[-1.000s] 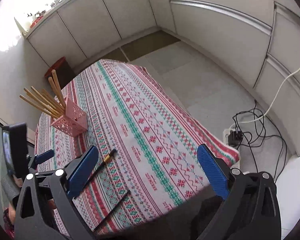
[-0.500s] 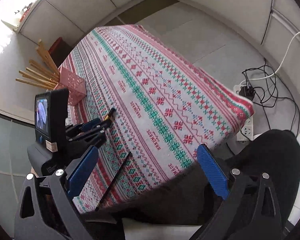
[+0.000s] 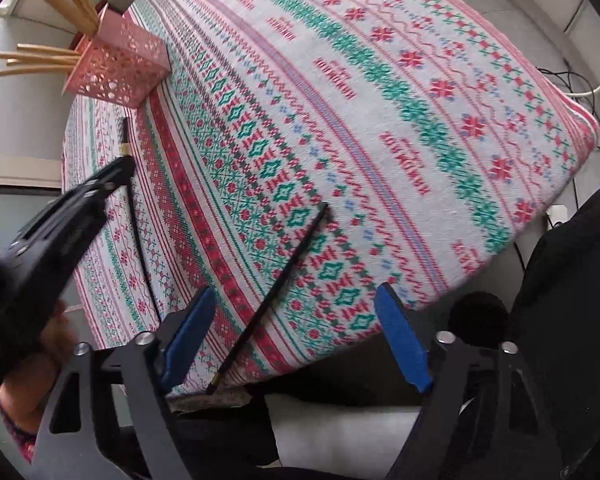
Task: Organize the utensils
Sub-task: 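Grasp the other black chopstick with the right gripper while the left gripper lifts its chopstick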
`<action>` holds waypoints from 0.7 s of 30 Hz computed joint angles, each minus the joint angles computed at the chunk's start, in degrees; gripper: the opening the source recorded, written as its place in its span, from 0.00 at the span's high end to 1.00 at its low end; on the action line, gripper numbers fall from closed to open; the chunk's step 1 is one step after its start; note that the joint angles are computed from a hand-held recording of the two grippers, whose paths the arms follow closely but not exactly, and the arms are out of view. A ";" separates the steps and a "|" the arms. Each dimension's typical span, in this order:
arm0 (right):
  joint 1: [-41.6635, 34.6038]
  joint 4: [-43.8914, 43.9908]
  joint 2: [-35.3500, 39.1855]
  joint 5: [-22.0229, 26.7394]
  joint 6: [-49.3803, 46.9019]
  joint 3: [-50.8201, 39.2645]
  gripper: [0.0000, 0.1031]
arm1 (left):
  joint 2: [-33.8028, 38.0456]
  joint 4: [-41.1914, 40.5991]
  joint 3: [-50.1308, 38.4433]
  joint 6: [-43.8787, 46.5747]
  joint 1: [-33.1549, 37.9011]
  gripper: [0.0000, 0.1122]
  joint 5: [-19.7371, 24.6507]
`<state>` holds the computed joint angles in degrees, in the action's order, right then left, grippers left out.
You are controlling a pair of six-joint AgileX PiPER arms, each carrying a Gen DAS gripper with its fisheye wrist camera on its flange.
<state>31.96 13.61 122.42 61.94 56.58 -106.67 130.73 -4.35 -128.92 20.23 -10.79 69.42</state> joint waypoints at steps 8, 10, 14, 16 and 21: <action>2.35 -7.88 9.03 6.90 13.01 -14.78 0.71 | -4.16 -2.44 0.50 -1.37 1.08 0.95 -2.07; 2.39 -8.69 9.81 7.48 14.81 -15.99 0.76 | -5.54 -3.28 2.40 -1.12 1.14 0.95 -3.23; 1.94 -9.72 9.51 5.11 14.37 -14.98 0.94 | -5.77 -3.75 2.20 -1.17 1.24 0.95 -3.38; 1.68 -9.42 9.80 3.84 13.58 -15.26 0.95 | -6.06 -4.45 2.43 -1.01 1.70 0.95 -3.72; -1.69 -4.61 7.39 -4.58 7.06 -11.51 0.95 | -6.98 -9.13 1.25 -1.05 4.60 0.95 -3.52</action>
<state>30.28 9.00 129.81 57.36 63.64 -118.18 123.75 -13.48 -127.67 19.19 -6.20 65.89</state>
